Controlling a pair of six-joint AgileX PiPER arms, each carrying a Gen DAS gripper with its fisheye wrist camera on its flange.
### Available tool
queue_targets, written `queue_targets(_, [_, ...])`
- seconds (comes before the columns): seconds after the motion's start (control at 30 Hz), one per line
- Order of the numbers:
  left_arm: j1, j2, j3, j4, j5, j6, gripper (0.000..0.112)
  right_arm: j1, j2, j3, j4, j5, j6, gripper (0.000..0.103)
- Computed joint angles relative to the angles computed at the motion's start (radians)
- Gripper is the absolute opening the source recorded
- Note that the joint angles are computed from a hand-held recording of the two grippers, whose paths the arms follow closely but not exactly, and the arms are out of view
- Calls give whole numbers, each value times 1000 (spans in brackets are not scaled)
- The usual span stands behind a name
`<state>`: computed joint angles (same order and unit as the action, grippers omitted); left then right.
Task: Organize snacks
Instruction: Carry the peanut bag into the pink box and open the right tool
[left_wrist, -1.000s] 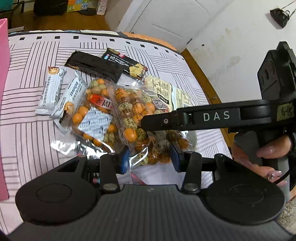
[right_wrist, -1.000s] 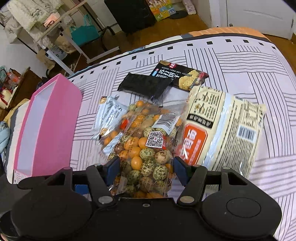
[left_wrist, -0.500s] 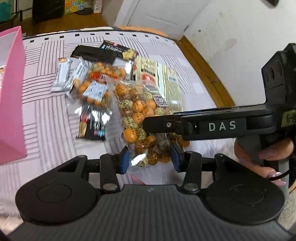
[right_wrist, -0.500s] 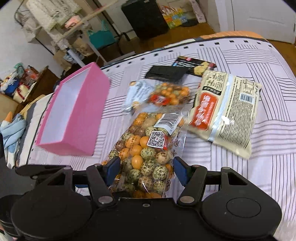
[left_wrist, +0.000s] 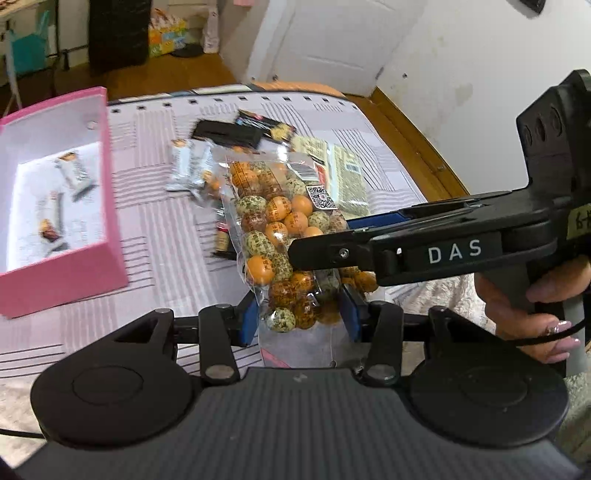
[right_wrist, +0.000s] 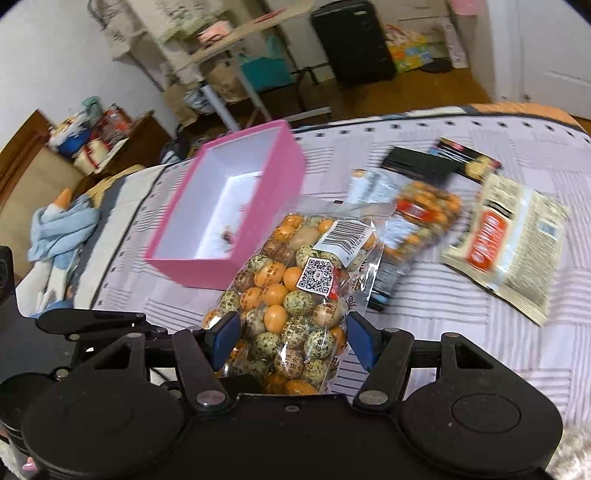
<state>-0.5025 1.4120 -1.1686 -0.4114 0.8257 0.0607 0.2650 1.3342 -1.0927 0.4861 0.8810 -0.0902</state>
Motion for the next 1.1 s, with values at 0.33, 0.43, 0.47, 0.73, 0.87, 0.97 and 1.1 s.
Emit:
queue_targets(0.33, [249,-135,111,-30,-76,136,44,162,293,-306,41,-85,-80,68])
queue_targets(0.43, [342,-115,120,-66,-113,221,44,190,417,-432,54,-105,-112,68])
queue_targets(0.47, [368,-100,118,-77,-125,250,44,195,460,-478,58,-105,-118,68])
queue_targets(0.73, [523,82,84,-176,-245,439,45,227,792,-834,95,-69,-146,68])
queue_targets(0.87, [540,148,72,-86,-293,419,45,226,944,-1000,141,-18,-125,68])
queue_targets(0.97, [568,230,13,-75,-264,441,45,228,999,-1038,152,-14,-98,68])
queue_targets(1.1, [568,302,-46,-23,-232,405,45,234,1066,-1118,128,26,-33,68])
